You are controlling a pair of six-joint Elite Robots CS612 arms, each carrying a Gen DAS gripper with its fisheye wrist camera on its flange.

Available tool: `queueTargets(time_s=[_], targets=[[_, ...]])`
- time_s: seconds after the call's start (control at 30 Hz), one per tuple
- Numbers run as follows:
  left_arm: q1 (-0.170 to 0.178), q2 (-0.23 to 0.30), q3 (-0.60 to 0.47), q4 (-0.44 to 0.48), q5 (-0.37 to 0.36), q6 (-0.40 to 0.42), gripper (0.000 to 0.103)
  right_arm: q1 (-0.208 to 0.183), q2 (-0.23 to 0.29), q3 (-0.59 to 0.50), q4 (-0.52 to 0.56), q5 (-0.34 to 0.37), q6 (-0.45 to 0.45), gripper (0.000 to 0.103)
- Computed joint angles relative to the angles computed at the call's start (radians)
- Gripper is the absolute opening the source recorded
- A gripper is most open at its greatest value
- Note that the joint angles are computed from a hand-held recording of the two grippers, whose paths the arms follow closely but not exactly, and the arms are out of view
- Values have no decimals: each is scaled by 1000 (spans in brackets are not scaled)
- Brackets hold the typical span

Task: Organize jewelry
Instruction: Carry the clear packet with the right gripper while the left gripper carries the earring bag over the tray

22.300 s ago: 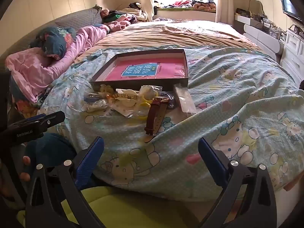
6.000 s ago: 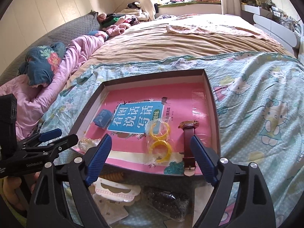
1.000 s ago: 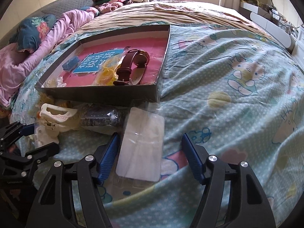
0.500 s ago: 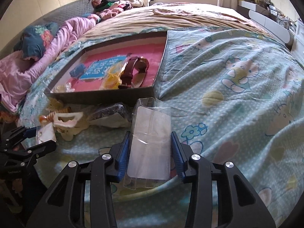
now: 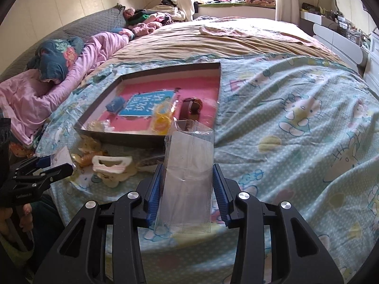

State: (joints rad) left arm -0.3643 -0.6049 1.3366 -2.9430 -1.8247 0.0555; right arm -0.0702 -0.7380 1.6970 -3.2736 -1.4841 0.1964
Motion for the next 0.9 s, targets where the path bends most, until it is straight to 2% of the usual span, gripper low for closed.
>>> queueTargets(time_s=[0.4, 0.9], targets=[[15, 0, -7, -46, 44, -39, 66, 26, 4, -43, 6, 36, -37, 39], [27, 9, -42, -41, 48, -65, 66, 48, 23, -107, 36, 91, -75, 39]])
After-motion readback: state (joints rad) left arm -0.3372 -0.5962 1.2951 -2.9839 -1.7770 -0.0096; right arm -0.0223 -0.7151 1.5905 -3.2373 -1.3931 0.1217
